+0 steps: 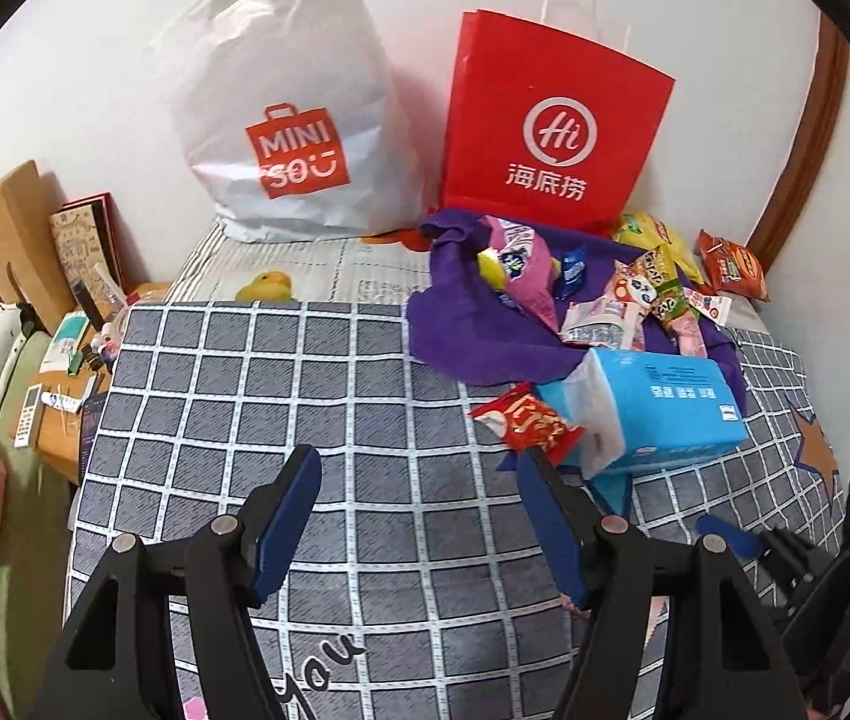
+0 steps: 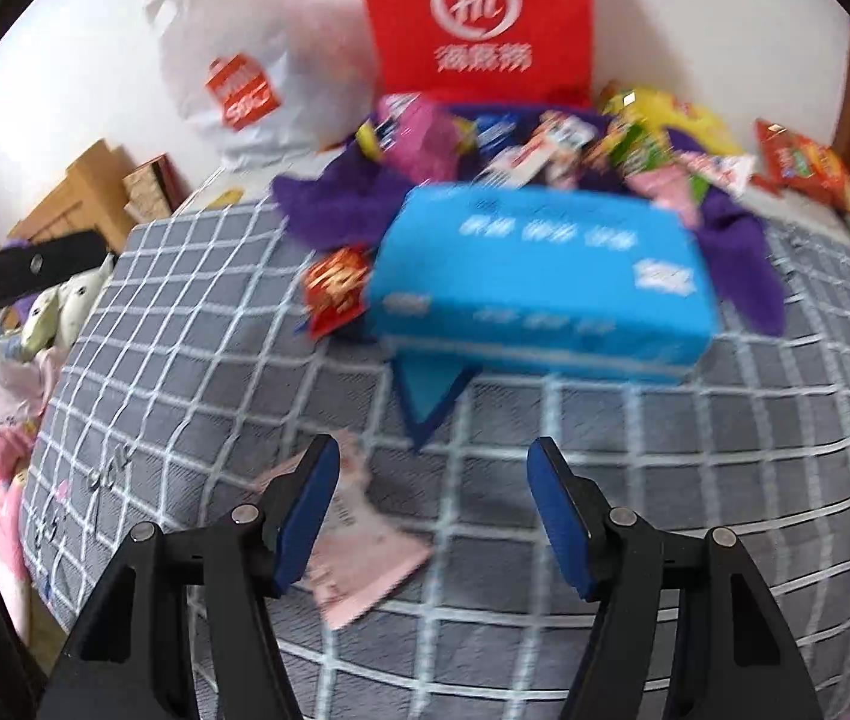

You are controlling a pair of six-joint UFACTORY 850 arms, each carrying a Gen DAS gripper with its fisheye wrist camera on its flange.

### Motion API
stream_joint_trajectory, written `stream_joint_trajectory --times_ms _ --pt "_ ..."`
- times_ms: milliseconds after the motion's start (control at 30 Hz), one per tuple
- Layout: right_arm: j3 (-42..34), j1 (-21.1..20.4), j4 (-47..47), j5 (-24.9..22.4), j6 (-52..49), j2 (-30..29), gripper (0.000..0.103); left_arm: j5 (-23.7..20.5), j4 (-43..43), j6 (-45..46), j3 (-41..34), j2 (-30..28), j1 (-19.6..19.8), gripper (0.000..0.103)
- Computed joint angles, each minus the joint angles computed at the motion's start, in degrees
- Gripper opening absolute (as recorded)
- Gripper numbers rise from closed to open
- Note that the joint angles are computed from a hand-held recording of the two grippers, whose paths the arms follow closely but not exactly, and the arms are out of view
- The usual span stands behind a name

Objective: Organize snacks
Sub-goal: 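Grasp the pale pink packet with the right tool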

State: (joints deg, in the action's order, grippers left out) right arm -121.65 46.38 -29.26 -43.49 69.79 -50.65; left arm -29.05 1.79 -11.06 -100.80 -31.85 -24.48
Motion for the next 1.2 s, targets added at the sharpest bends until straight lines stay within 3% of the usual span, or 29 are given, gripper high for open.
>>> stream_joint_trajectory --times_ms 200,333,433,467,533,767,1000,1133,1200 --pt "-4.45 0.35 5.90 1.39 -7.66 -3.81 0.065 -0.49 -1.35 1.02 0.66 -0.33 0.65 0.066" --pt "-8.85 0.50 9.35 -0.71 -13.32 -7.07 0.065 -1.05 -1.34 1.01 0.36 -0.88 0.58 0.066" --pt "-10.23 1.59 5.10 -2.77 -13.41 -8.35 0.065 -1.64 -1.09 1.13 -0.41 -1.64 0.29 0.066" --pt "-10.40 2.00 3.48 -3.49 -13.94 -8.57 0.059 -1.84 -1.09 1.20 -0.71 -1.94 0.16 0.066" --pt "-7.46 2.32 1.04 -2.00 -13.08 -6.98 0.042 -2.34 -1.09 1.43 -1.58 -2.77 -0.27 0.066" --pt "7.27 1.48 -12.40 -1.65 2.33 1.97 0.042 -3.40 -4.74 4.06 -5.87 -6.76 -1.56 0.066" --pt "18.71 -1.60 -16.35 -3.77 12.07 7.93 0.042 -5.41 -9.85 7.15 -12.50 -12.04 -2.45 0.066" --pt "25.48 -2.78 -20.15 1.02 20.97 11.47 0.043 -6.28 -13.08 7.46 -16.30 -14.98 -2.55 0.066" --pt "25.34 -2.54 -21.77 0.39 21.95 11.12 0.043 -7.42 -11.98 5.30 -18.88 -16.75 -2.76 0.066"
